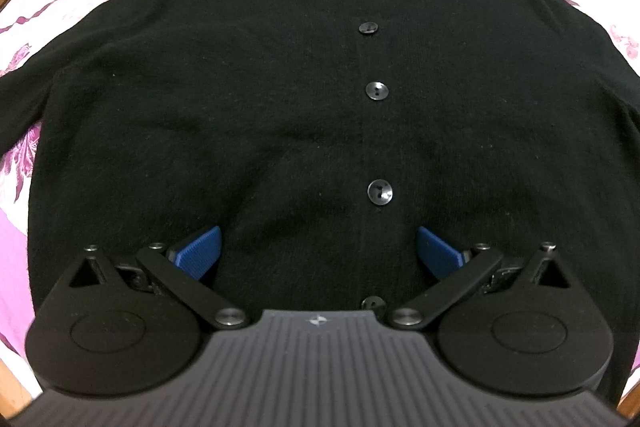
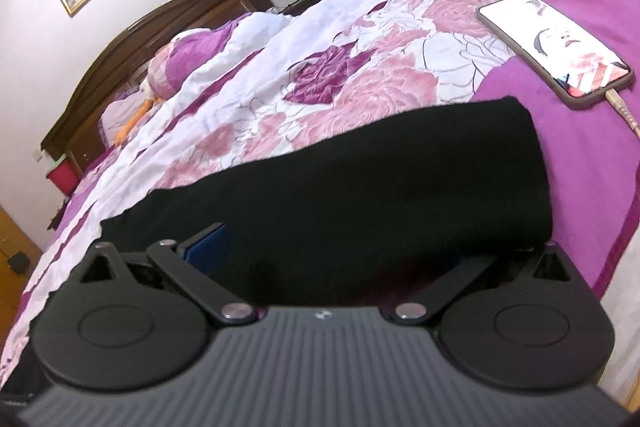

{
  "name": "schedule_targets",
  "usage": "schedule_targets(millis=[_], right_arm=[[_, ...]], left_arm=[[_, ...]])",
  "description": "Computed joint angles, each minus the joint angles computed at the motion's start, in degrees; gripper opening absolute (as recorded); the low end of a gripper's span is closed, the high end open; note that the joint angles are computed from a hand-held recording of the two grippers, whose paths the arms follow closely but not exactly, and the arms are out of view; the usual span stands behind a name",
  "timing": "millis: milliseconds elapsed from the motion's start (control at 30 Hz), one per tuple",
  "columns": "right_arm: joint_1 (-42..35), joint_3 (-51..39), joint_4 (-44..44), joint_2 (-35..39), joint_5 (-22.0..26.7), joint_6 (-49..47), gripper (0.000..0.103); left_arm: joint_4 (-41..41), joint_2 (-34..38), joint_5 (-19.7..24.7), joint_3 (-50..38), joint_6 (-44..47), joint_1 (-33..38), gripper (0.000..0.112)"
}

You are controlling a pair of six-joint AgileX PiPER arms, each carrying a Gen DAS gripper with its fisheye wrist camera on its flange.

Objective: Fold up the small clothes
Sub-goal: 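Grasp the cardigan sleeve cuff with the right gripper and lift it, then fold the held sleeve across the cardigan body, open the right gripper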

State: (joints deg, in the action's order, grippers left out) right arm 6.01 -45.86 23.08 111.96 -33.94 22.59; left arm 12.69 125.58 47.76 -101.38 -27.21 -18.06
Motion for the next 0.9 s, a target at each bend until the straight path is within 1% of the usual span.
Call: schedule_targets(millis=[200,233,300,333,367,400,433,467,567,700,733,833,900], right_arm=[[1.2,-2.1,6.3,1.8,-1.0,-6.1,0.103],[1.4,-2.2,7.5,1.7,-1.1,-7.2,0.099],[1.9,-2.6,11.4,1.6,-1.1,-10.7,0.085],[2.4,-2.9,14.9,1.5,-1.1,-13.9,0.072],[2.6,-3.1,17.3,1.4,-1.1,-16.3,0.066],[2.5,-3.0,18.1,1.2,-1.2,-17.3,0.054],[2.0,-2.7,17.6,0.9,-1.2,-17.0,0.034],[1.4,-2.2,15.8,0.4,-1.2,-15.6,0.018],[0.7,-1.7,14.1,-0.9,-1.0,-15.8,0.012],[2.9,-1.6,16.3,-2.9,-3.7,-21.7,0.011],[3.3,-1.6,16.5,-3.4,-4.1,-22.8,0.011],[4.6,-2.2,17.2,-5.0,-4.5,-25.5,0.011],[5.7,-2.7,17.7,-6.0,-4.6,-27.7,0.011]], left_arm=[[-0.4,0.1,0.0,-0.1,0.4,0.2,0.103],[-0.4,0.0,-0.1,0.0,0.5,0.2,0.103],[-0.4,-0.2,-0.4,0.4,0.4,0.3,0.103],[-0.4,-0.3,-0.6,0.6,0.4,0.3,0.103],[-0.3,-0.5,-1.0,1.0,0.4,0.3,0.103],[-0.4,-0.7,-1.4,1.4,0.6,0.4,0.103],[-0.5,-1.0,-1.9,2.0,1.1,0.5,0.103],[-0.9,-1.4,-2.5,2.7,1.9,0.7,0.103],[-2.9,-3.3,-4.1,5.0,3.7,1.6,0.103],[-4.8,-5.7,-4.9,7.6,5.7,2.2,0.103],[-4.2,-6.3,-5.6,8.5,4.9,2.2,0.103],[-4.5,-8.3,-6.6,11.0,5.3,2.3,0.103],[-3.2,-10.2,-8.0,13.5,4.2,2.1,0.103]])
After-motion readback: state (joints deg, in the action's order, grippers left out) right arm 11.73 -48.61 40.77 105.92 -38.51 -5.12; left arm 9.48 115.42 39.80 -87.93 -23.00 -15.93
